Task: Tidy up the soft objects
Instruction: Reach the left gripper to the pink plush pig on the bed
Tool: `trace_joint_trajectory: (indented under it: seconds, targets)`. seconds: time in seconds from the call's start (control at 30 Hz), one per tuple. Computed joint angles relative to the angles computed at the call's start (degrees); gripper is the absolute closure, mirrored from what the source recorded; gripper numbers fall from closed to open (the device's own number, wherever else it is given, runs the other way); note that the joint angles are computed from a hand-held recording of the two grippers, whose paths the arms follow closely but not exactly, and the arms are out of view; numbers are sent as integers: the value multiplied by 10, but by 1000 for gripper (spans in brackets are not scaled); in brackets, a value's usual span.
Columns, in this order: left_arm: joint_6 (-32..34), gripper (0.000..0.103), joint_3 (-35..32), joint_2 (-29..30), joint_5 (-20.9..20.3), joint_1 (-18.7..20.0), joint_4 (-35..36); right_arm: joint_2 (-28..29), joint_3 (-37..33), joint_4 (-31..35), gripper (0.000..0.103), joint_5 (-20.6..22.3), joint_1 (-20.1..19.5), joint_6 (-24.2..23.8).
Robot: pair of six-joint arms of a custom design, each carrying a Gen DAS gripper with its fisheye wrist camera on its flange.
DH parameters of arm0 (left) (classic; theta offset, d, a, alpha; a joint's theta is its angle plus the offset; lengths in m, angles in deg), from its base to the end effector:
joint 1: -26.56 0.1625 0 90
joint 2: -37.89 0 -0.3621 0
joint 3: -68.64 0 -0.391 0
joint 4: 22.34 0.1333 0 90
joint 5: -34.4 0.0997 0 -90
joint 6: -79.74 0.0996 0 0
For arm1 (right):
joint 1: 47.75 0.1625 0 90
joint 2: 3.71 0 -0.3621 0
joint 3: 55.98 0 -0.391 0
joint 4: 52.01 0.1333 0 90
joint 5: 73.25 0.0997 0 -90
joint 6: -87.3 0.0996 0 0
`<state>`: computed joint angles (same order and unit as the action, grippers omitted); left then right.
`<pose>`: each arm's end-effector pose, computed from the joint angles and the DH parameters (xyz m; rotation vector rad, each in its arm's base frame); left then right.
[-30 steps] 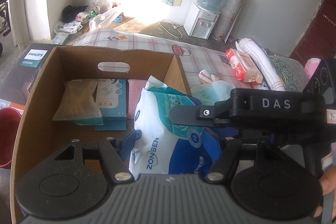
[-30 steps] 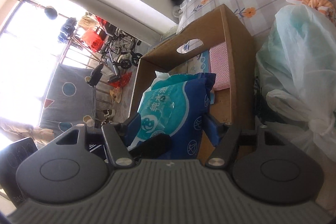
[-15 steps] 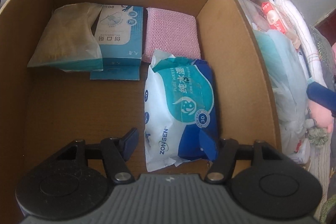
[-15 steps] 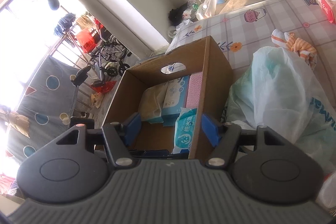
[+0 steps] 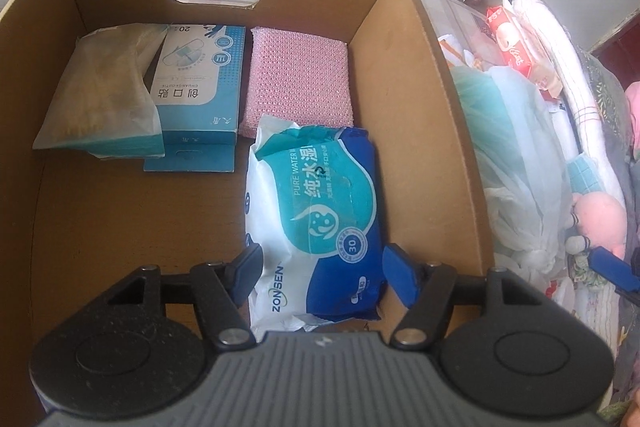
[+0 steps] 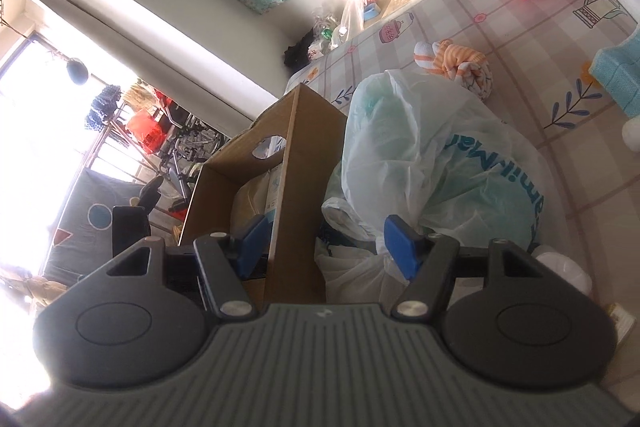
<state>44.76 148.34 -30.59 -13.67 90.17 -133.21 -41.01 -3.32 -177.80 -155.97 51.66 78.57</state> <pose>-0.0997 -0.6505 0.3669 -0.2691 2.4989 -0.6735 0.2736 -0.7585 0.2206 -0.5013 2.9242 -0.5335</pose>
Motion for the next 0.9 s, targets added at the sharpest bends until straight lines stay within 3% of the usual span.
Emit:
trace_joint_trajectory:
  seconds: [0.23, 0.37, 0.6, 0.9]
  targets:
    - [-22, 28, 58, -49, 108, -59, -28, -64, 76, -51, 37, 8, -16, -3]
    - [-3, 23, 90, -73, 145, -99, -71, -97, 105, -92, 35, 9, -27, -6]
    - [112, 17, 116, -45, 154, -162, -184, -146, 130, -160, 30, 9, -55, 0]
    - [255, 16, 59, 85, 102, -174, -281, -178, 146, -198, 29, -2, -100, 16]
